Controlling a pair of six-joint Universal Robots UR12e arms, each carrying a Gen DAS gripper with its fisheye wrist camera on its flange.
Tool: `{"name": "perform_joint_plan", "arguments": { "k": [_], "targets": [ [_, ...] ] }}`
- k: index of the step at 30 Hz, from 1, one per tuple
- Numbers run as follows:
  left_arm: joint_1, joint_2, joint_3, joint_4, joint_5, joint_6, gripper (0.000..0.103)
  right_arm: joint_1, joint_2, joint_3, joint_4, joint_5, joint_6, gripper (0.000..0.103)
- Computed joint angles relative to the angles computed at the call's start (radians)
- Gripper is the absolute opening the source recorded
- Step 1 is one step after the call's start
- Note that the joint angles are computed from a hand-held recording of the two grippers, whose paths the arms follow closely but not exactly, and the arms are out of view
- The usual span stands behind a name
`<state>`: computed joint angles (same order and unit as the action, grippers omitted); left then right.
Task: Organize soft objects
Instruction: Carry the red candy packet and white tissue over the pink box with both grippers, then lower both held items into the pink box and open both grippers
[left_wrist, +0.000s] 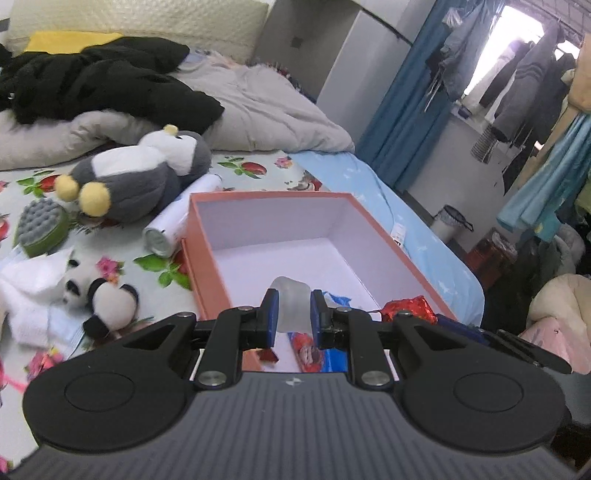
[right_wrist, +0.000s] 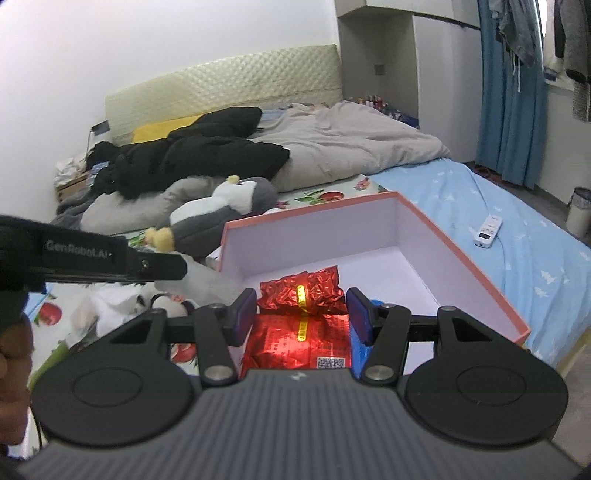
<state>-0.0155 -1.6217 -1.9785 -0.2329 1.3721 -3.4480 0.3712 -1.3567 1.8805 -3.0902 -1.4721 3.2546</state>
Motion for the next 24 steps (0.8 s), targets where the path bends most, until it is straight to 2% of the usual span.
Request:
{"name": "perform_joint_plan", "arguments": {
  "k": [6,9,11,16,18,21,23,24],
  "targets": [
    [0.008,-0.070,0.103,-0.090,-0.038,0.016,0.021,-0.026,0.025,-0.048,0.049,0.036,-0.005,0.057],
    [0.016,-0.104,0.164,-0.195,-0.083,0.035,0.021,-0.037,0.041,-0.082,0.109,0.055,-0.009,0.057],
    [0.024,-0.129,0.207,-0.277,-0.115,0.034,0.021,-0.053,0.052,-0.108,0.170,0.105,-0.002,0.057],
    [0.018,-0.177,0.276,-0.390,-0.090,0.068,0.021,-0.069,0.081,-0.163,0.301,0.138,-0.028,0.057],
    [0.018,-0.187,0.289,-0.422,-0.089,0.066,0.022,-0.071,0.088,-0.178,0.345,0.121,-0.027,0.057],
    [0.021,-0.199,0.300,-0.459,-0.109,0.083,0.029,-0.073,0.096,-0.190,0.387,0.107,-0.049,0.058],
    [0.021,-0.203,0.300,-0.470,-0.105,0.084,0.046,-0.076,0.098,-0.192,0.408,0.112,-0.053,0.060],
    [0.023,-0.204,0.294,-0.454,-0.111,0.078,0.046,-0.078,0.099,-0.192,0.411,0.114,-0.051,0.061]
  ]
}}
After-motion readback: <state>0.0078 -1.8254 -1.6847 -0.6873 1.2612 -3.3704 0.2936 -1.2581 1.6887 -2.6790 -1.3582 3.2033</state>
